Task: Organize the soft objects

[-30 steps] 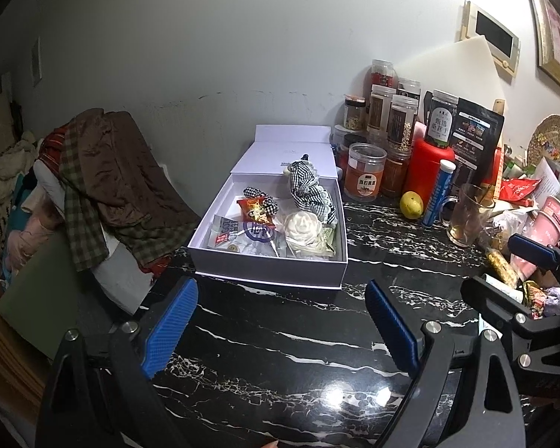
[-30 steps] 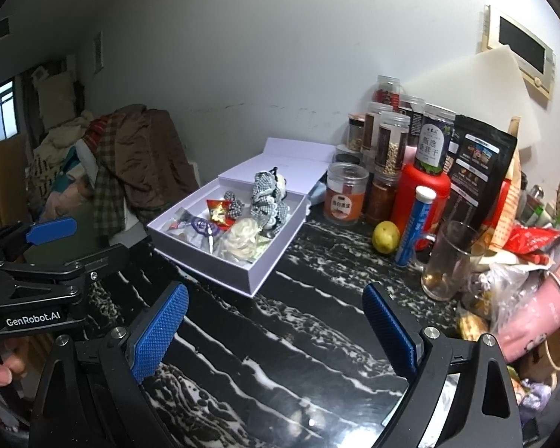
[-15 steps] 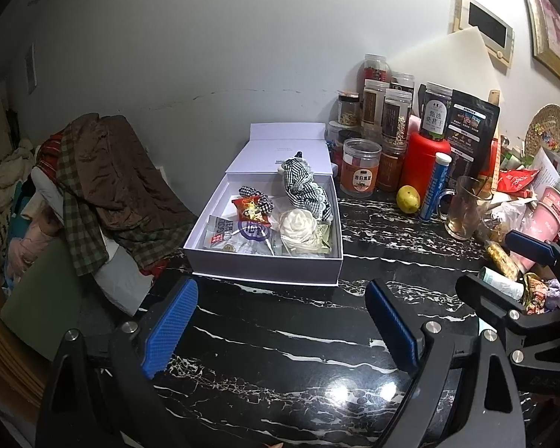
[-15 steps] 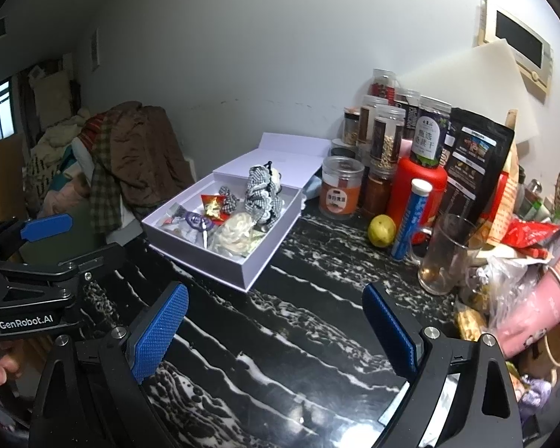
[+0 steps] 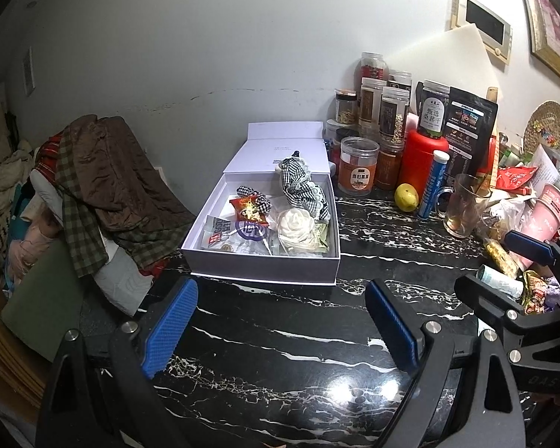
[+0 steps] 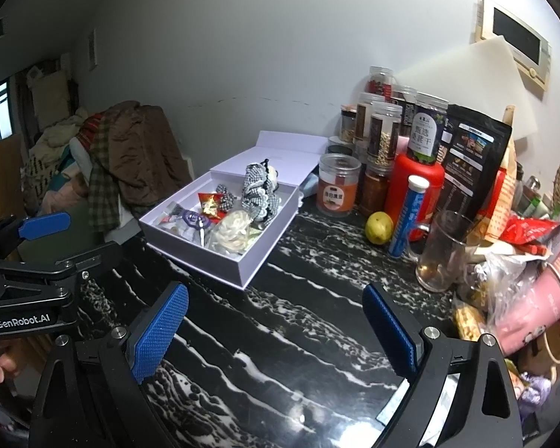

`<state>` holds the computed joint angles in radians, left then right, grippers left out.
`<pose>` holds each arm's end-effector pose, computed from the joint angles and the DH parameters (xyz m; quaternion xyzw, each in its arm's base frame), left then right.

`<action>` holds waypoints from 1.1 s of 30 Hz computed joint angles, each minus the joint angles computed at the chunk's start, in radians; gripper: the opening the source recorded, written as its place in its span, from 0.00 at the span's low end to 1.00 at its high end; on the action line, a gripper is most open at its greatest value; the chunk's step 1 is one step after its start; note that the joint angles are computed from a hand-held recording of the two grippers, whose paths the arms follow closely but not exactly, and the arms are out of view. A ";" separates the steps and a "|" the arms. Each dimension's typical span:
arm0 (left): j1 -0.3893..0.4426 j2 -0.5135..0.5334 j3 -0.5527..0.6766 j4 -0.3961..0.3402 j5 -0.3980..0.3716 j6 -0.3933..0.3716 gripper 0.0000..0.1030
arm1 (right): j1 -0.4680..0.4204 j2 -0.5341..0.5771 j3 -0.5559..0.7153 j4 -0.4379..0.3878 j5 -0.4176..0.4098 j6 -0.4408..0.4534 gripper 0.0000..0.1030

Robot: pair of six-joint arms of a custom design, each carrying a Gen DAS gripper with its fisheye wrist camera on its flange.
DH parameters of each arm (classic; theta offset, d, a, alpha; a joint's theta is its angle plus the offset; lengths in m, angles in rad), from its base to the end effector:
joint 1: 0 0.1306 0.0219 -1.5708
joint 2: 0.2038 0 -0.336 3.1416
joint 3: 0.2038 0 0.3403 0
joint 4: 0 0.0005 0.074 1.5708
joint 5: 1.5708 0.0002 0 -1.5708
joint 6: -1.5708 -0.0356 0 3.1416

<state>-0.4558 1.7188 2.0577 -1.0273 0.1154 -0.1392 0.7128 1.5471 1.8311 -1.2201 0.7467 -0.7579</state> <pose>0.4855 -0.2431 0.4895 0.2882 0.8559 -0.1187 0.4128 0.3702 0.2874 0.4758 0.1337 0.8818 -0.0621 0.4479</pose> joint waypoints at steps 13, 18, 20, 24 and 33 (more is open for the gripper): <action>-0.005 -0.008 -0.011 -0.006 0.002 0.001 0.90 | -0.001 -0.013 -0.016 -0.007 0.001 -0.017 0.93; -0.005 -0.011 -0.013 -0.005 0.001 0.000 0.90 | -0.001 -0.011 -0.014 -0.007 0.001 -0.017 0.93; -0.003 -0.012 -0.014 -0.004 0.005 0.002 0.90 | -0.001 -0.009 -0.012 -0.009 0.001 -0.019 0.93; -0.001 -0.010 -0.005 -0.013 0.010 0.010 0.90 | -0.002 -0.013 -0.014 -0.011 -0.003 -0.017 0.93; 0.003 -0.001 0.009 -0.013 0.016 0.036 0.90 | -0.016 -0.004 0.005 0.005 -0.022 0.007 0.93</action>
